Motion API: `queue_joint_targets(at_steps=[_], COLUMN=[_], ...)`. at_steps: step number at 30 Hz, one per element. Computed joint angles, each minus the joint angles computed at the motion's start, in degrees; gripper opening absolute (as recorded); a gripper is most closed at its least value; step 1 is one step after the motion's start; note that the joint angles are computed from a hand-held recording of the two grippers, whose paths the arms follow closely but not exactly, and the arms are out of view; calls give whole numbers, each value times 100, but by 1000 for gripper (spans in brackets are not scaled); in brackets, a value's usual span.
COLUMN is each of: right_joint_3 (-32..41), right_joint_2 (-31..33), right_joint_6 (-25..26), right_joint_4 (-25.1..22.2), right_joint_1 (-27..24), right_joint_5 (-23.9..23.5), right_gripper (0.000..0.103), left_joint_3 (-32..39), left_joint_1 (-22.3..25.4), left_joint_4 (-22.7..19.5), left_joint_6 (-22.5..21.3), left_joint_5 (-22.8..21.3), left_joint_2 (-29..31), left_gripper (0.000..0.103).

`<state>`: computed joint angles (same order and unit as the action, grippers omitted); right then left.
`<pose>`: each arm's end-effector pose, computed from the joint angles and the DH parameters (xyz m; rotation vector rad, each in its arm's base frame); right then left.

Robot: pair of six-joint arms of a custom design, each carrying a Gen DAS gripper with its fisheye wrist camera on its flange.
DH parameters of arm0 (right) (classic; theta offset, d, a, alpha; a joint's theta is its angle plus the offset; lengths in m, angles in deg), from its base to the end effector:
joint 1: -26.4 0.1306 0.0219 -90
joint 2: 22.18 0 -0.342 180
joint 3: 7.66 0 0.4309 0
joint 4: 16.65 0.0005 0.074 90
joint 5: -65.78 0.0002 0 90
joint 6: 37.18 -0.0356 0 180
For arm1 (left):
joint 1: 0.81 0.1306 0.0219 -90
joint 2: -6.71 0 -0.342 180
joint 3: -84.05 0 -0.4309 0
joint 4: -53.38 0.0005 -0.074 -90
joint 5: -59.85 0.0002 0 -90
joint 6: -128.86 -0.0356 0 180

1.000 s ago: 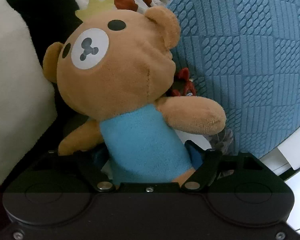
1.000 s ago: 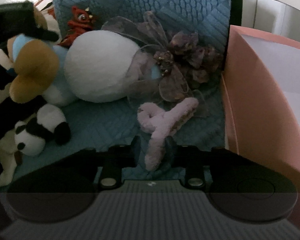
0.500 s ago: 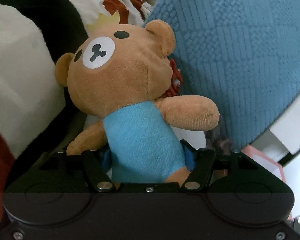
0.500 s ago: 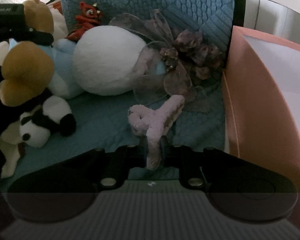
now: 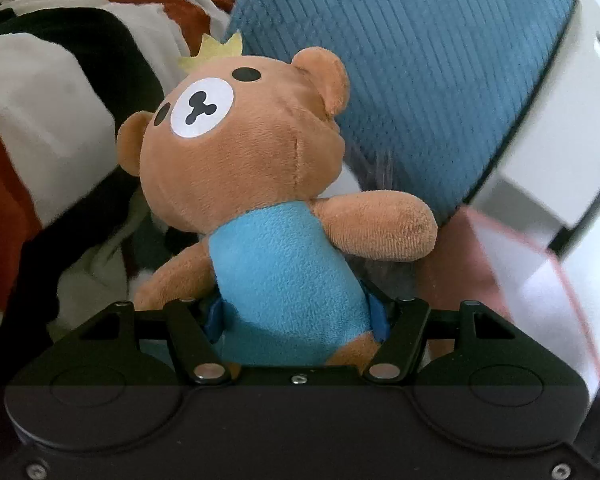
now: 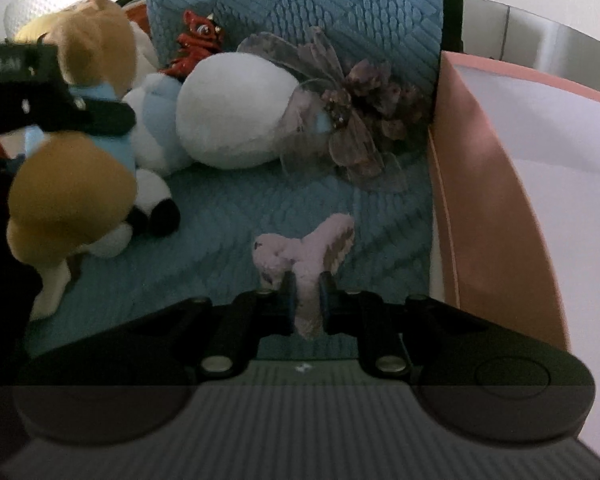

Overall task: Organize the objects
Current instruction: 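Lift the brown bear with the left tool while the right tool grasps the pink plush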

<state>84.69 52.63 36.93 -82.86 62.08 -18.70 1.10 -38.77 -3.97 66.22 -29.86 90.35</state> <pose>0.3396 0.2390 0.5082 -0.3750 2.4074 0.2939 0.3796 -0.2970 0.4942 0.2251 2.3987 -0.5578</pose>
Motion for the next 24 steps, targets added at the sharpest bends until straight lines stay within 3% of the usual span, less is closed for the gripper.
queue_joint_targets(at_steps=[10,15,19,24], right_joint_3=[-299,-489,-556,-647], right_joint_2=[-522,-786,-979,-1178], right_joint_6=[51,0,-74,-189], right_joint_4=[-252,-583,-879,-1092], right_joint_1=[67,183,245,241], right_joint_5=[77,92,47,-92], right_gripper=[14,14,14,14], left_joint_3=[-235,-130,-286,-366], left_joint_1=[-172,-361,-524,-600], left_joint_4=[-445,-894,-1006,-1358], left_joint_6=[-402,-455,-470,-286], left_joint_5=[115,87,-4,-16], left_joint_2=[-162,-128,-260,-312], left_gripper=[62,62,62,63])
